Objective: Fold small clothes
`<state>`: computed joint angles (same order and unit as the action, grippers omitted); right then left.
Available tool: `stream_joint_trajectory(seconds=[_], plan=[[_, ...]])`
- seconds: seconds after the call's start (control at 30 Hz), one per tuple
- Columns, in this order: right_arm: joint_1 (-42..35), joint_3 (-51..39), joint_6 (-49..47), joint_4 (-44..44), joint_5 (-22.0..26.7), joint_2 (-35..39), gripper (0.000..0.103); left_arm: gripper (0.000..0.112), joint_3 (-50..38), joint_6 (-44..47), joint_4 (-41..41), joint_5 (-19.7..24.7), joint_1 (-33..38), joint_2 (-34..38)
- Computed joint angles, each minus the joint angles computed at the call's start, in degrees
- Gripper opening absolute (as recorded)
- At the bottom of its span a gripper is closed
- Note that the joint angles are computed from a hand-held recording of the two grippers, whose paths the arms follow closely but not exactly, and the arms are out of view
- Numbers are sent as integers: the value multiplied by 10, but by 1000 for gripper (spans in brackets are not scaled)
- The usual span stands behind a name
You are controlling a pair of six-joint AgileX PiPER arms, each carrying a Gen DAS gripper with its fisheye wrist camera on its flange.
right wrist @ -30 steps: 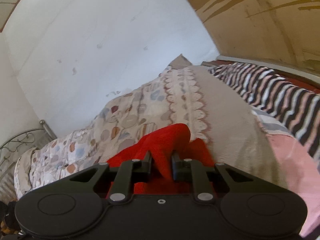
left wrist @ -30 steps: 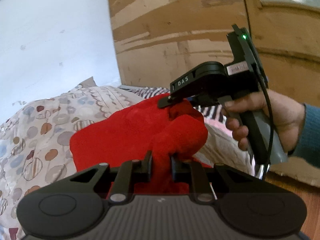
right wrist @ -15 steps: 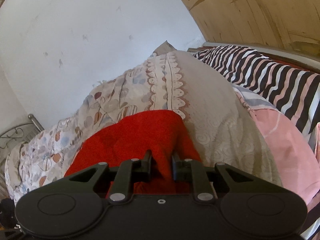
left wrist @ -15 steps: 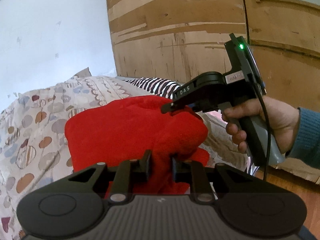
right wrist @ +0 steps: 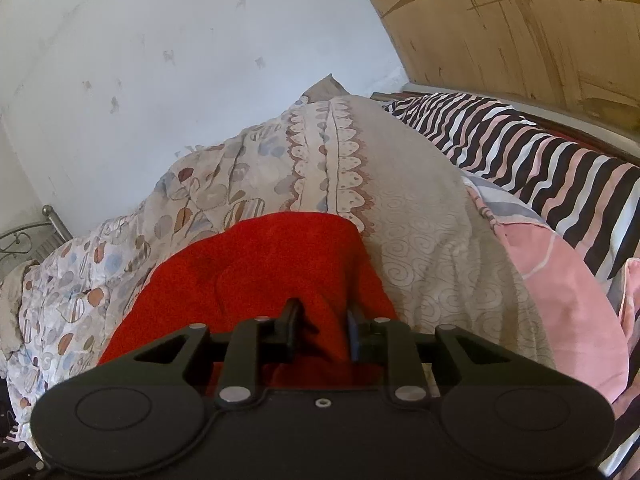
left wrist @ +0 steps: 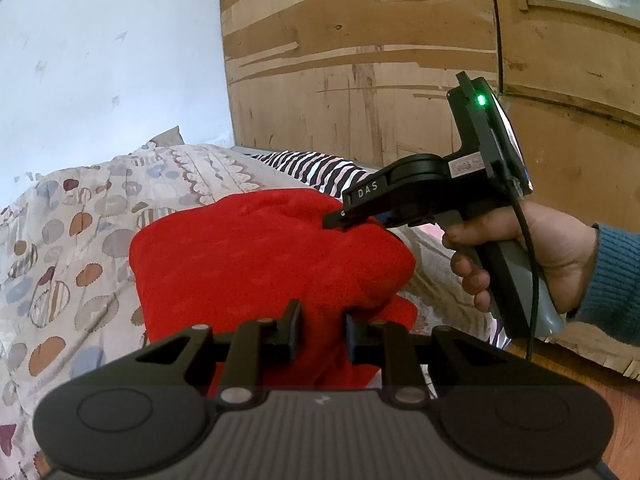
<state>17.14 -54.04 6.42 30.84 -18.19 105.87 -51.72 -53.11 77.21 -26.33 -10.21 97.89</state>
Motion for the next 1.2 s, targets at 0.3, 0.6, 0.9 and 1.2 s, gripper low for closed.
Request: stream_joint_trajectory(seconds=[0.3,0.6,0.9,1.2], plan=[[8,0,-63,54,-3,-1,37,36,10,7,-23,-5,3,-5],[14,-9,-118,104,6,1,51,97,19,-201,92,-151,131,-43],[24,20,-106,128,-14,-16,76,102,-92,-447,166,-104,192,63],[91,145,3,12,-91,-119,102,102,-106,-484,175,-153,225,119]])
